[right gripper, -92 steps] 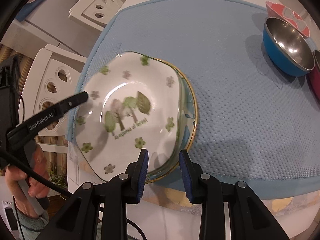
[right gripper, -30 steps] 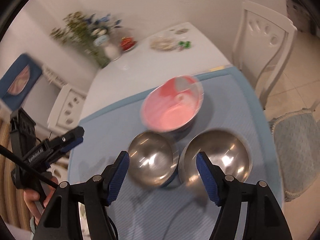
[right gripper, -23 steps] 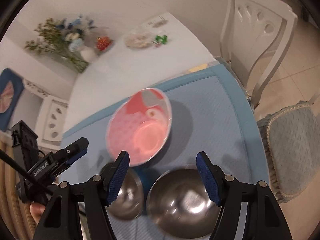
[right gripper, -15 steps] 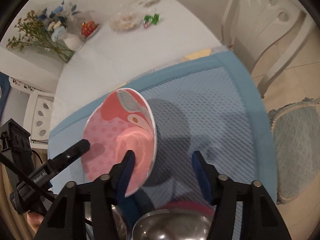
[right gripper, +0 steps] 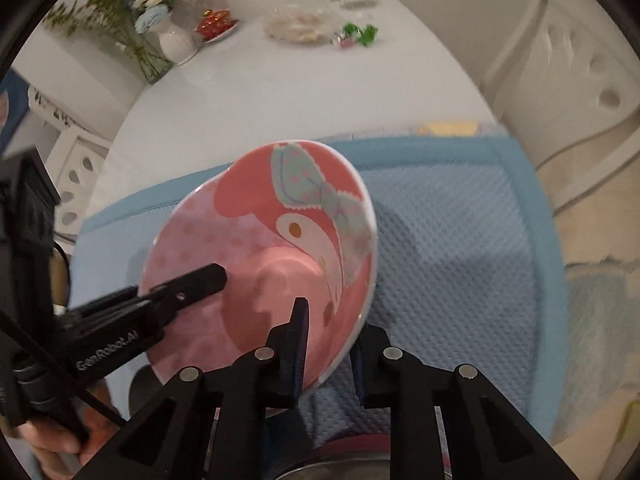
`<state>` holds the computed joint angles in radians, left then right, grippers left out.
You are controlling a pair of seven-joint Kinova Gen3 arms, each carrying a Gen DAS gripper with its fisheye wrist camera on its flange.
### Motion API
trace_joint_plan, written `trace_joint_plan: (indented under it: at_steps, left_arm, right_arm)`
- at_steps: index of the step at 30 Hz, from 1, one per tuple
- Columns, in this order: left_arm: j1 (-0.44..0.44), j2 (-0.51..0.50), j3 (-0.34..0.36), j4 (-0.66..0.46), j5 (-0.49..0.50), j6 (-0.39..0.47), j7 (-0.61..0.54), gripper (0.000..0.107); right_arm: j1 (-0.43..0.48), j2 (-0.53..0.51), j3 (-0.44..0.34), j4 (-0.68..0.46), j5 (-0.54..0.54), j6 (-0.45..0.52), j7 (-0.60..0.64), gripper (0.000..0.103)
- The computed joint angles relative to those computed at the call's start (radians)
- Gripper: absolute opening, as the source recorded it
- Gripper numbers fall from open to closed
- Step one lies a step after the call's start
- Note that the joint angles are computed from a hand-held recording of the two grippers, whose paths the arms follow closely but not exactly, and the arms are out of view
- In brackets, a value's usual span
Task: Organize plates and bowls
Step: 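Carry the pink bowl across the mat beside the plate stack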
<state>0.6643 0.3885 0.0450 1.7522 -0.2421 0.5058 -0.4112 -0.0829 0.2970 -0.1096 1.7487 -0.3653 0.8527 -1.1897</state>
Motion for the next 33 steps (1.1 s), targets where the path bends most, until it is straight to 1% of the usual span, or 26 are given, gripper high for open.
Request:
trace_joint_plan:
  at_steps: [4,8,12,15,18,22,25,30,33]
  left_arm:
    - [0.061,-0.034,-0.032,-0.007,-0.086,0.035,0.049,0.013]
    - [0.126,-0.094,-0.05,0.011,-0.213,0.063,0.157,0.013]
    - [0.168,-0.145,-0.036,0.017,-0.329,0.111,0.269,0.013]
    - [0.206,-0.182,-0.011,0.016,-0.417,0.172,0.358,0.013]
    - [0.241,-0.223,0.027,0.025,-0.498,0.233,0.448,0.013]
    - [0.287,-0.278,0.098,0.049,-0.603,0.315,0.586,0.013]
    - [0.308,-0.302,0.16,0.058,-0.65,0.38,0.668,0.013]
    - [0.324,-0.314,0.269,0.076,-0.676,0.459,0.775,0.013]
    - [0.322,-0.301,0.325,0.092,-0.662,0.475,0.807,0.013]
  right_arm:
    - [0.021,-0.024,-0.003,0.0,-0.031,0.015,0.025,0.018]
    - [0.049,-0.082,0.001,0.016,-0.088,0.031,0.075,0.018]
    - [0.049,-0.149,0.011,0.034,-0.141,0.049,0.106,0.019]
    - [0.045,-0.205,0.028,0.052,-0.175,0.068,0.127,0.019]
    - [0.045,-0.274,0.055,0.079,-0.214,0.098,0.162,0.019]
    - [0.037,-0.395,0.11,0.131,-0.275,0.141,0.239,0.02]
    - [0.019,-0.482,0.151,0.167,-0.298,0.173,0.268,0.021]
    - [-0.015,-0.594,0.192,0.22,-0.274,0.226,0.246,0.021]
    - [-0.031,-0.647,0.199,0.26,-0.229,0.256,0.219,0.021]
